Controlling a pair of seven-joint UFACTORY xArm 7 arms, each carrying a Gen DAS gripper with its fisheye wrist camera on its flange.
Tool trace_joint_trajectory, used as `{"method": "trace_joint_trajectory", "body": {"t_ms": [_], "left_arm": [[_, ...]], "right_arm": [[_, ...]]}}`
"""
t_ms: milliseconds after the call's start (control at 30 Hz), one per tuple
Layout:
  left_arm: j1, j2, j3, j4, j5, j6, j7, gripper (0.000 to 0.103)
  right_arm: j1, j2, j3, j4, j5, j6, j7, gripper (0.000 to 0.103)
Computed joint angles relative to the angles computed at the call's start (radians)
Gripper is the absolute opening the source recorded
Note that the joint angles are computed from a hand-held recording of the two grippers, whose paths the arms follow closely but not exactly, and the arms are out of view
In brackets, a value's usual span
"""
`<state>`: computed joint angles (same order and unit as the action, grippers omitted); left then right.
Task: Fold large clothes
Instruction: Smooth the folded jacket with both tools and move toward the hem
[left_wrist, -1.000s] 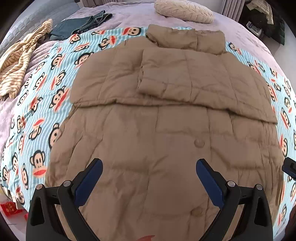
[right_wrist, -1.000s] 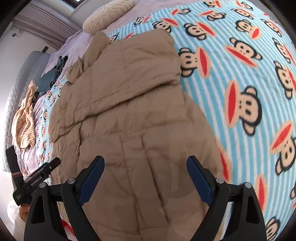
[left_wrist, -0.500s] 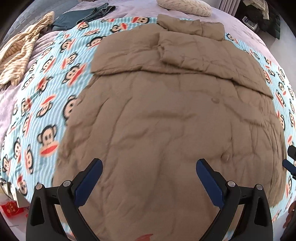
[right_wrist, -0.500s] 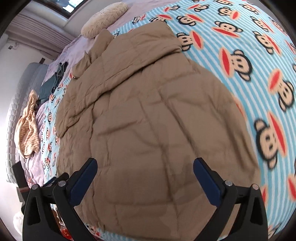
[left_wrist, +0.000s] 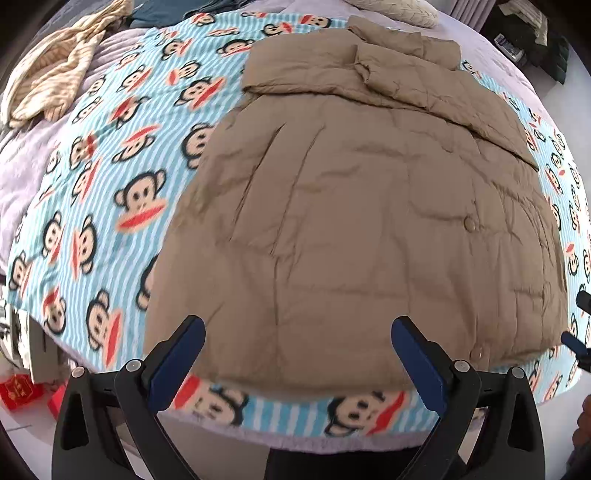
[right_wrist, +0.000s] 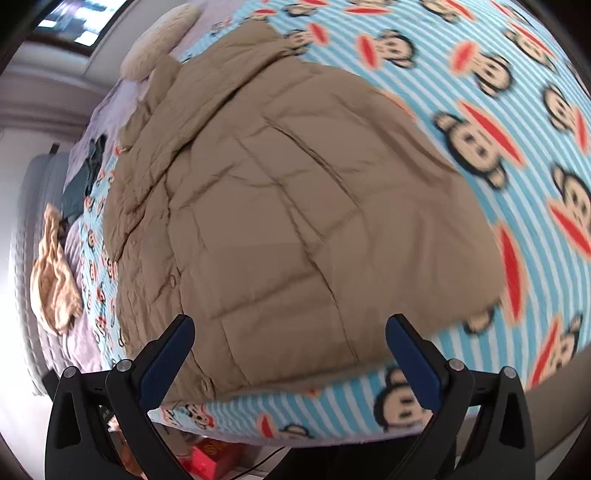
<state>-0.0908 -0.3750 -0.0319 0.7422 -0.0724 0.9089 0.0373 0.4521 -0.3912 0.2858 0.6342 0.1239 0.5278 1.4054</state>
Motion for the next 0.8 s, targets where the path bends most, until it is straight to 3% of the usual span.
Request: {"method": "trace_joint_trajectory", "body": {"t_ms": [367, 533, 800], "left_arm": [[0.016, -0.061, 0.035, -0.037, -0.022, 0.066, 0.047, 0.101], [0.026, -0.068, 0.121, -0.052, -0.171, 0.107, 0.143, 0.101], [0.092, 0.0, 0.177, -0.093, -0.329, 0.157, 0.202, 0.101]], "right_arm": [[0.048, -0.087, 0.027, -0.1, 0.08, -0.058, 0.156, 0.103], [0.082, -0.133, 0.014, -0.168, 0.125, -0.116, 0.182, 0.103], [0.112, -0.137, 0.022, -0.209, 0.143, -0.18, 0.231, 0.103]]}}
